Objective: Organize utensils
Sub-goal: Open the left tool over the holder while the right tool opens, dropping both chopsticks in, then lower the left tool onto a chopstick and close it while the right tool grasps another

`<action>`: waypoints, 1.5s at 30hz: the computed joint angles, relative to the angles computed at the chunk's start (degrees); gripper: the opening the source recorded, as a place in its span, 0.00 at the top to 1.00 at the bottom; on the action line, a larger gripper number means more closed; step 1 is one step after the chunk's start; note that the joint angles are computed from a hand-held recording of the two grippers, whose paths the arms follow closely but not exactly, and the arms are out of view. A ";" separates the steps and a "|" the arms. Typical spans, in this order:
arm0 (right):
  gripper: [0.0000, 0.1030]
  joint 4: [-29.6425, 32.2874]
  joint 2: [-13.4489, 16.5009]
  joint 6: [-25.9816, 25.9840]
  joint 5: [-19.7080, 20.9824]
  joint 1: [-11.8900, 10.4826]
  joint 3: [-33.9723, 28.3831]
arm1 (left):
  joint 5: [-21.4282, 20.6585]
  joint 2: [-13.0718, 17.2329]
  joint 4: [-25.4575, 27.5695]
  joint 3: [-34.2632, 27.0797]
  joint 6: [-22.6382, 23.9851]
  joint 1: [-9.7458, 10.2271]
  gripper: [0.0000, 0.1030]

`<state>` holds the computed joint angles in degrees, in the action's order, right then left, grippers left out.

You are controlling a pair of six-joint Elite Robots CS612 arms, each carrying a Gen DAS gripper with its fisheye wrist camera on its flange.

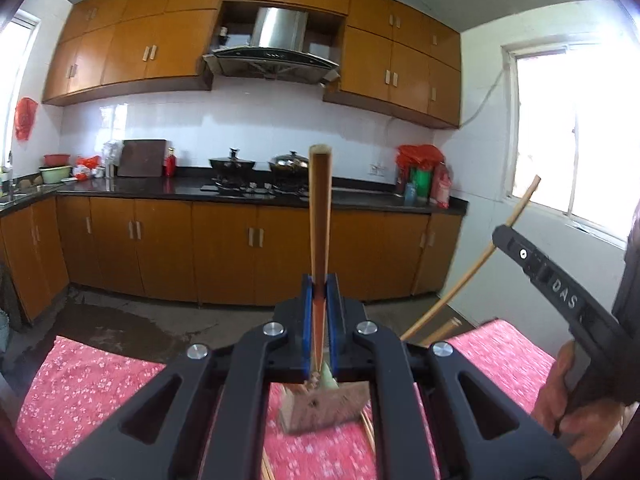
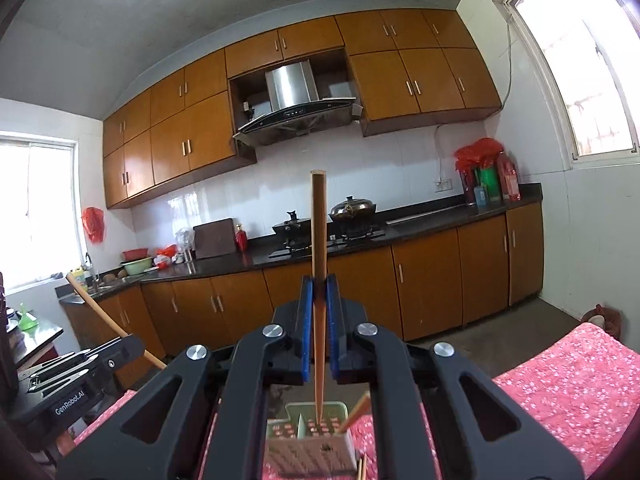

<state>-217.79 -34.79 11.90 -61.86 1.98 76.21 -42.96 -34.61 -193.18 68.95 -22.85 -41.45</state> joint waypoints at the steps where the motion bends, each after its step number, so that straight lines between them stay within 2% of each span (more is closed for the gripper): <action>1: 0.93 0.45 0.34 -0.14 -0.41 0.20 -0.38 | 0.04 0.59 -0.03 -0.84 0.05 0.24 0.92; 5: 0.93 4.43 1.61 -1.61 -1.68 1.08 -1.74 | -0.48 2.72 2.91 -3.81 -1.57 1.19 0.92; 9: 0.92 7.93 1.79 -3.52 -1.17 1.20 -1.17 | -1.71 2.83 5.66 -3.43 -4.87 1.78 0.92; 11: 0.84 8.31 1.52 -4.28 -0.91 1.18 -0.68 | -1.40 2.57 5.98 -2.96 -5.84 1.80 0.89; 12: 0.71 8.29 1.23 -4.56 -0.78 1.07 -0.27 | -1.42 2.24 5.61 -2.37 -5.84 1.88 0.88; 13: 0.64 7.99 1.02 -4.42 -0.91 1.00 -0.07 | -1.20 1.89 4.96 -1.69 -5.74 1.94 0.86; 17: 0.64 6.00 -0.55 -3.47 -0.52 0.01 2.15 | 1.29 0.21 1.82 1.07 -5.25 1.14 0.75; 21: 0.64 6.27 -2.21 -4.54 -0.69 -1.26 5.23 | 5.70 -3.18 3.05 6.60 -8.86 0.02 0.73; 24: 0.63 10.04 -3.28 -7.68 -0.99 -2.24 8.03 | 8.87 -5.37 5.77 11.56 -13.10 -0.88 0.67; 27: 0.64 19.39 -3.40 -12.90 -2.32 -2.57 9.93 | 9.61 -6.89 12.24 16.09 -19.69 -1.19 0.67; 29: 0.70 27.01 -3.00 -15.66 -1.77 -2.58 10.09 | 8.45 -7.30 17.59 17.87 -24.00 -1.00 0.67; 30: 0.76 32.81 -2.67 -17.54 -1.22 -2.48 10.10 | 6.86 -7.34 21.71 18.47 -27.29 -0.84 0.67; 32: 0.82 40.71 -1.89 -20.72 -0.35 -2.09 10.03 | 2.51 -7.02 24.40 19.30 -30.30 -0.44 0.67; 33: 0.83 42.42 -1.59 -21.74 -0.50 -1.82 10.06 | 0.85 -6.83 24.79 19.57 -31.21 -0.31 0.67; 38: 0.84 45.93 -0.58 -23.49 -0.66 -0.53 10.47 | -6.70 -5.42 24.35 19.98 -33.27 0.27 0.67; 44: 0.85 46.34 -0.32 -25.25 -2.56 0.04 10.17 | -11.36 -3.48 24.59 17.77 -33.33 0.55 0.67; 45: 0.89 45.80 -0.24 -25.64 -3.18 0.20 10.19 | -12.22 -3.11 24.87 17.14 -33.28 0.59 0.67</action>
<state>-171.99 -35.02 -13.75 -65.04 2.18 86.40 -55.18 -37.72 -168.30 86.09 -56.13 -40.86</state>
